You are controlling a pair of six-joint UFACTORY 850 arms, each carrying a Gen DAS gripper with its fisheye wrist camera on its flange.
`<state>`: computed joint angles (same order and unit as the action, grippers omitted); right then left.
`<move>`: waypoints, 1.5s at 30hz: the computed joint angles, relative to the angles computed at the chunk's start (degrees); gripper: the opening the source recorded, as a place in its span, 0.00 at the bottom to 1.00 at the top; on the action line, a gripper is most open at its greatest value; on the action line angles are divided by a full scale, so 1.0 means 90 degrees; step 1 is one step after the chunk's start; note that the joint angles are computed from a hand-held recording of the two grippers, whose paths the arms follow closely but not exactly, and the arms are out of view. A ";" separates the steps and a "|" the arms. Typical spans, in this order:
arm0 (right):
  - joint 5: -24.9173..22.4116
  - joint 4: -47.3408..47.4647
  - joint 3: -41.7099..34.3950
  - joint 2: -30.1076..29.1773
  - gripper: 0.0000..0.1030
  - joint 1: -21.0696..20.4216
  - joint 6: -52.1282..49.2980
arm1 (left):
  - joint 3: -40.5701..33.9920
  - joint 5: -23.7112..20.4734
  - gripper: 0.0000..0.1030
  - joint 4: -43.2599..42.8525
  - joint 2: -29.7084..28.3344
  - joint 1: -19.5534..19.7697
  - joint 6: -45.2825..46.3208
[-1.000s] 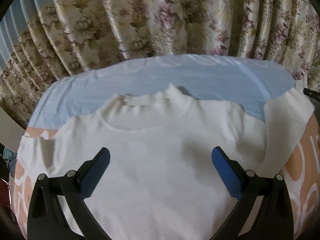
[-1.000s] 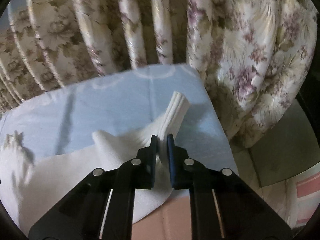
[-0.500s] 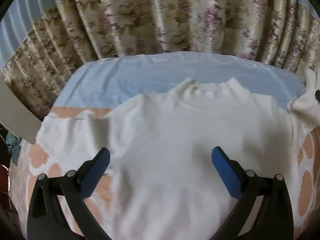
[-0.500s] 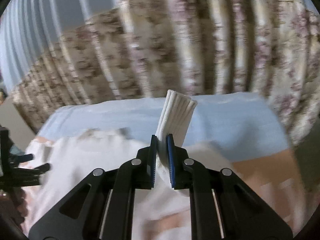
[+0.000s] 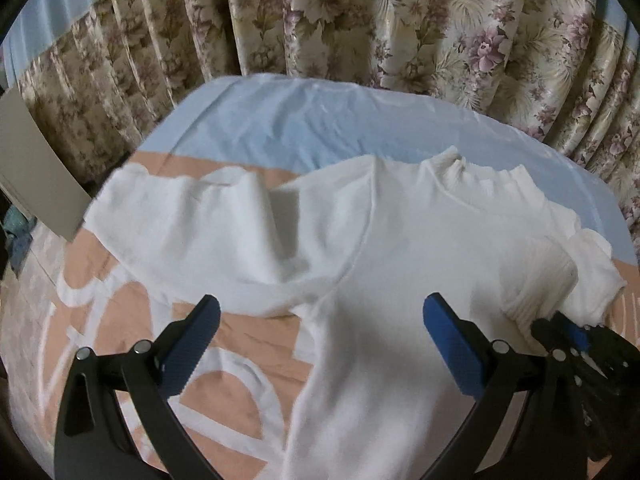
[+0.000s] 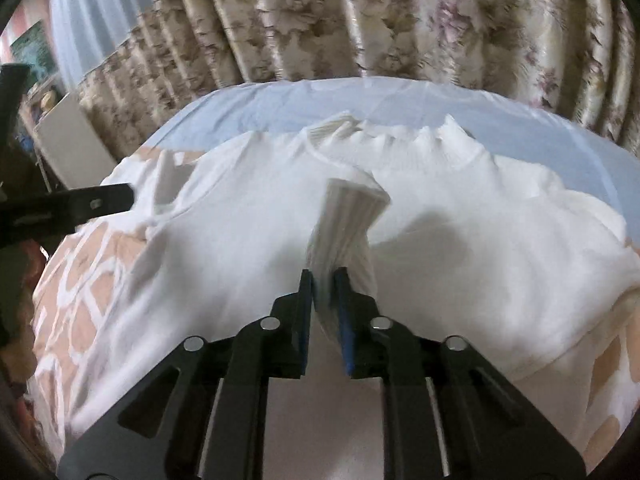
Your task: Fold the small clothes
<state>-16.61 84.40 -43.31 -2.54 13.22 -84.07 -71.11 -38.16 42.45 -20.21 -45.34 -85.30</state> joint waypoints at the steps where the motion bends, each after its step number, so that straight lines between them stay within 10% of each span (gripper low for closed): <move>1: -0.0105 -0.0201 0.0024 0.0108 0.23 -0.0059 0.0130 | -0.0027 0.0142 0.98 -0.0140 -0.0038 0.0009 0.0039; 17: 0.0098 -0.0235 0.0250 0.0591 0.32 -0.1253 -0.0240 | -0.1722 0.0611 0.98 -0.1499 -0.1349 -0.0409 0.1963; 30: 0.0282 -0.0753 0.0037 0.0248 0.32 -0.2232 0.0426 | -0.5071 -0.0932 0.98 -0.2459 -0.3620 -0.0612 0.4411; 39: 0.0006 -0.4122 -0.0876 -0.0651 0.35 -0.2263 0.3550 | -0.4595 -0.0455 0.54 -0.3222 -0.3449 -0.0346 0.4522; 45: -0.0217 -0.4195 -0.0794 -0.0583 0.08 -0.2298 0.3563 | -0.4059 0.0212 0.21 -0.3657 -0.3117 -0.0149 0.4721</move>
<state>-18.56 46.65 -50.46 -7.79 -7.47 -52.00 -107.64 -36.25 9.54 -48.26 -46.68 -42.81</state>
